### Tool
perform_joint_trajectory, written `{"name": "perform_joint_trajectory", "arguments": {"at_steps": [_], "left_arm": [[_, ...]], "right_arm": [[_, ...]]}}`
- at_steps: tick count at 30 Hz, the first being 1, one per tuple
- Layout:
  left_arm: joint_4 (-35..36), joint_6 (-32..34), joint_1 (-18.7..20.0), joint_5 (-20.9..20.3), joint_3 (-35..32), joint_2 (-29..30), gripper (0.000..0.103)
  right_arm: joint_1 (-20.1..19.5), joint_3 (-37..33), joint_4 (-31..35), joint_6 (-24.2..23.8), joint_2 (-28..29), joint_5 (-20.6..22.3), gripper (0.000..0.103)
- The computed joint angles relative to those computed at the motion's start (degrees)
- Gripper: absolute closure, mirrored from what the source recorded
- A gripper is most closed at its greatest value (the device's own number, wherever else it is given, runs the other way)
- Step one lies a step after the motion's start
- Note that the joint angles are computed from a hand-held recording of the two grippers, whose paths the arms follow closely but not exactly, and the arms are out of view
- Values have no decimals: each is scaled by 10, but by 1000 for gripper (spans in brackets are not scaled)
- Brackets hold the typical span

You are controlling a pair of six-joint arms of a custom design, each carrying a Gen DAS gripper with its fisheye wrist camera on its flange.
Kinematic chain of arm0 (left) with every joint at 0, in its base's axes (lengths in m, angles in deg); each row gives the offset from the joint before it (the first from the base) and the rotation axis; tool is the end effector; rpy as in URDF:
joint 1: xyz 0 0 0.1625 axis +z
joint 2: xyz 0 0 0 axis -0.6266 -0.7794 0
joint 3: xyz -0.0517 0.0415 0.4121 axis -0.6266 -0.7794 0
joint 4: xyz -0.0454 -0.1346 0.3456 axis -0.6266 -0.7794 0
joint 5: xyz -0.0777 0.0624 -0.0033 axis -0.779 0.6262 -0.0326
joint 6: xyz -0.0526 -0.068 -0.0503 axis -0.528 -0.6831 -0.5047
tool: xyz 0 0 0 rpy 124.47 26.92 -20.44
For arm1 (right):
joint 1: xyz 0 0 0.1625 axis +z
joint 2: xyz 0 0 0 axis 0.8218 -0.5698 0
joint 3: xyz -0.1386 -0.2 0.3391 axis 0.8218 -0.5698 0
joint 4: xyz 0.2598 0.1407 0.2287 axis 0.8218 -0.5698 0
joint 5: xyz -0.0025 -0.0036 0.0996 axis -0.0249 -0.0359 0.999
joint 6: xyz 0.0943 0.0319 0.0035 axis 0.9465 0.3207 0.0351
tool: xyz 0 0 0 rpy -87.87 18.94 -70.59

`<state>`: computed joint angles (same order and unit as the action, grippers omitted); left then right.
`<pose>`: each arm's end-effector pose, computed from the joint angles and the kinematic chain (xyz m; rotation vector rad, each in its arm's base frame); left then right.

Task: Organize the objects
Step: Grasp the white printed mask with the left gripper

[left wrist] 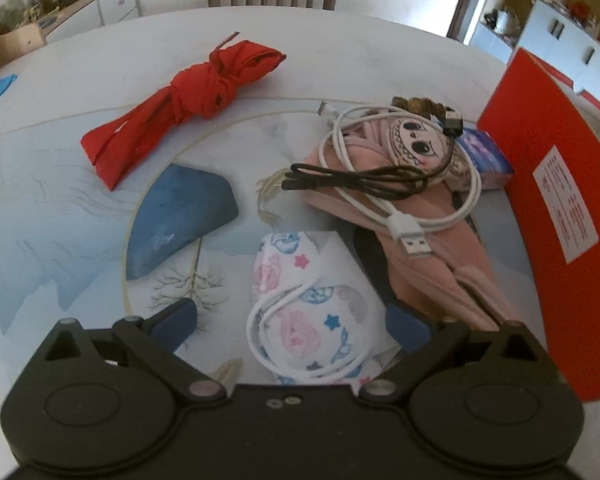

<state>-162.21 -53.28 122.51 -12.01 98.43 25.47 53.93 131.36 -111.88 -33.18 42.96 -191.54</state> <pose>0.1323 -0.6900 0.3591 -0.1437 2.2424 -0.7605 0.3231 -0.7480 0.0253 0.4653 -2.2277 0.5336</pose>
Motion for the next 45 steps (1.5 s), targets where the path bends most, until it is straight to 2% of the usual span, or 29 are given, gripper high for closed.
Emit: {"name": "perform_joint_trajectory", "arguments": {"at_steps": [6, 12, 16, 18, 21, 23, 25, 32, 38, 45], "left_arm": [[-7, 14, -6, 23, -6, 13, 6], [-37, 32, -8, 24, 4, 14, 11], [-53, 45, -13, 24, 11, 12, 32], [-52, 44, -14, 22, 12, 11, 39], [-65, 50, -15, 19, 18, 7, 61], [-64, 45, -15, 18, 20, 4, 83], [-51, 31, -13, 11, 16, 1, 93], [2, -2, -24, 26, 19, -15, 95], [32, -18, -42, 5, 24, -42, 95], [51, 4, -70, -25, 9, -49, 95]], "right_arm": [[1, -2, 2, 1, 1, -2, 99], [1, -2, 2, 1, 1, -2, 99], [1, -3, 3, 3, 2, -4, 99], [1, -3, 2, 3, 2, -4, 99], [1, -3, 3, 4, 2, -4, 99], [1, -3, 3, 3, 2, -4, 99], [1, -4, 3, 3, 2, -4, 99], [1, -4, 3, 5, 2, -4, 99], [1, -4, 3, 4, 2, -4, 99], [1, -3, 2, 4, 2, -4, 99]]}}
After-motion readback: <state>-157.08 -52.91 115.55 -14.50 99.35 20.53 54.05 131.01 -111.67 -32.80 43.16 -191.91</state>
